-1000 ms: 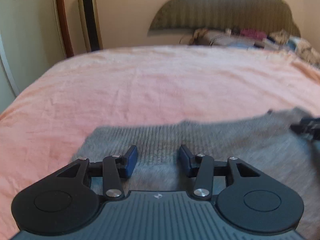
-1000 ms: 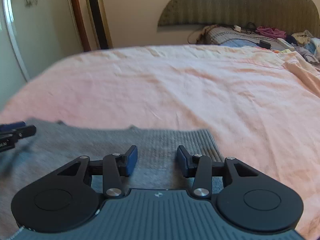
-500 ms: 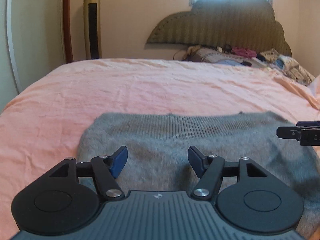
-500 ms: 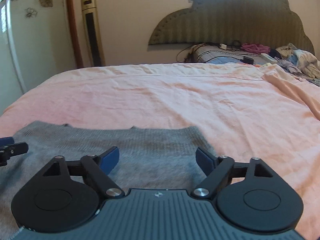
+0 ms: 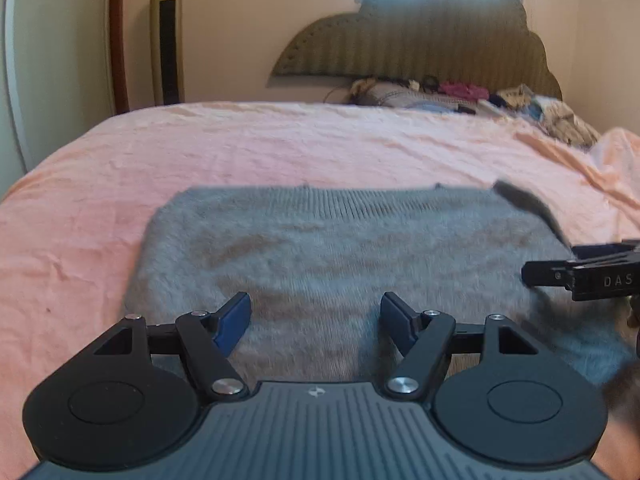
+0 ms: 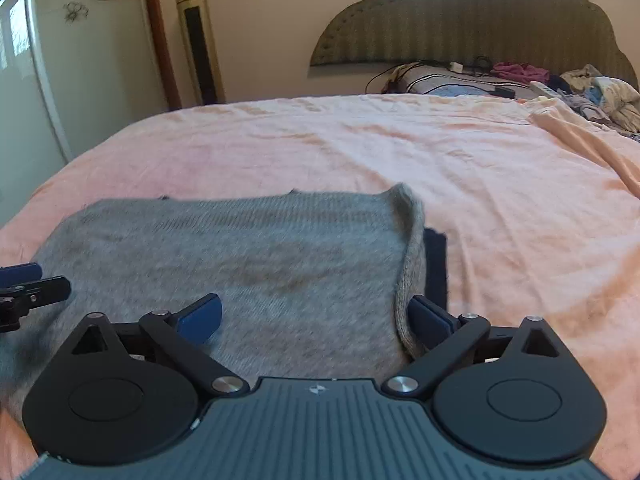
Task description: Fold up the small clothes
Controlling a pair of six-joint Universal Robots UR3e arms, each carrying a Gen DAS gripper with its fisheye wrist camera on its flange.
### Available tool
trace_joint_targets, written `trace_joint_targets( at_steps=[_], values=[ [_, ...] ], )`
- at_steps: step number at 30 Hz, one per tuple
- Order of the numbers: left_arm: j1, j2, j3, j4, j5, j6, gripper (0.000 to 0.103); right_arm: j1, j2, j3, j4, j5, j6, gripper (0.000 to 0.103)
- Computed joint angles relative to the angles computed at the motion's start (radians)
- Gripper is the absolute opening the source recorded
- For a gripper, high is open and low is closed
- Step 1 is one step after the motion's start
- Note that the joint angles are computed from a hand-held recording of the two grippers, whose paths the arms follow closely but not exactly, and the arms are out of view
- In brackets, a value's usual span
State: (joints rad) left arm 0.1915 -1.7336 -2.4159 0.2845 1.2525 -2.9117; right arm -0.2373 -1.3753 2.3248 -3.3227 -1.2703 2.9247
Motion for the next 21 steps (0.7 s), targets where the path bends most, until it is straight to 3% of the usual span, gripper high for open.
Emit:
trace_joint_targets(
  at_steps=[1,2,3,4,6,9,11,14,17,19,21],
  values=[
    [0.015,-0.048,-0.041,0.11,-0.013,0.015,0.074,-0.001,0.046,0.041,-0.112,-0.012,-0.035,0.103],
    [0.054,-0.075,-0.067,0.169,-0.07,0.014,0.076,-0.044,0.065,0.086,-0.19,0.052,-0.06,0.103],
    [0.071,-0.072,-0.052,0.144,-0.084,0.001,0.076,-0.079,0.058,0.091,-0.185,0.09,-0.048,0.103],
    [0.066,-0.071,-0.036,0.127,-0.063,0.009,0.076,-0.079,0.042,0.068,-0.135,0.05,-0.066,0.103],
    [0.081,-0.056,-0.044,0.114,-0.073,0.038,0.076,-0.175,-0.013,0.065,-0.018,0.133,-0.031,0.102],
    [0.083,0.053,-0.073,0.029,-0.032,0.02,0.076,-0.169,-0.142,0.102,0.035,0.03,-0.004,0.101],
    [0.125,0.133,-0.12,-0.019,-0.082,0.005,0.075,-0.168,-0.218,0.164,-0.012,0.013,-0.007,0.101],
    [0.141,0.164,-0.182,0.005,-0.109,0.008,0.075,-0.194,-0.313,0.217,0.001,0.128,-0.011,0.102],
    [0.095,0.145,-0.18,0.017,-0.082,0.011,0.075,-0.114,-0.258,0.148,0.051,0.152,-0.033,0.103],
    [0.058,0.122,-0.17,0.023,-0.023,0.04,0.077,-0.028,-0.171,0.079,0.081,0.074,-0.037,0.103],
    [0.093,0.145,-0.206,0.023,-0.034,0.102,0.08,-0.018,-0.085,0.094,0.009,0.029,-0.086,0.103]
  ],
)
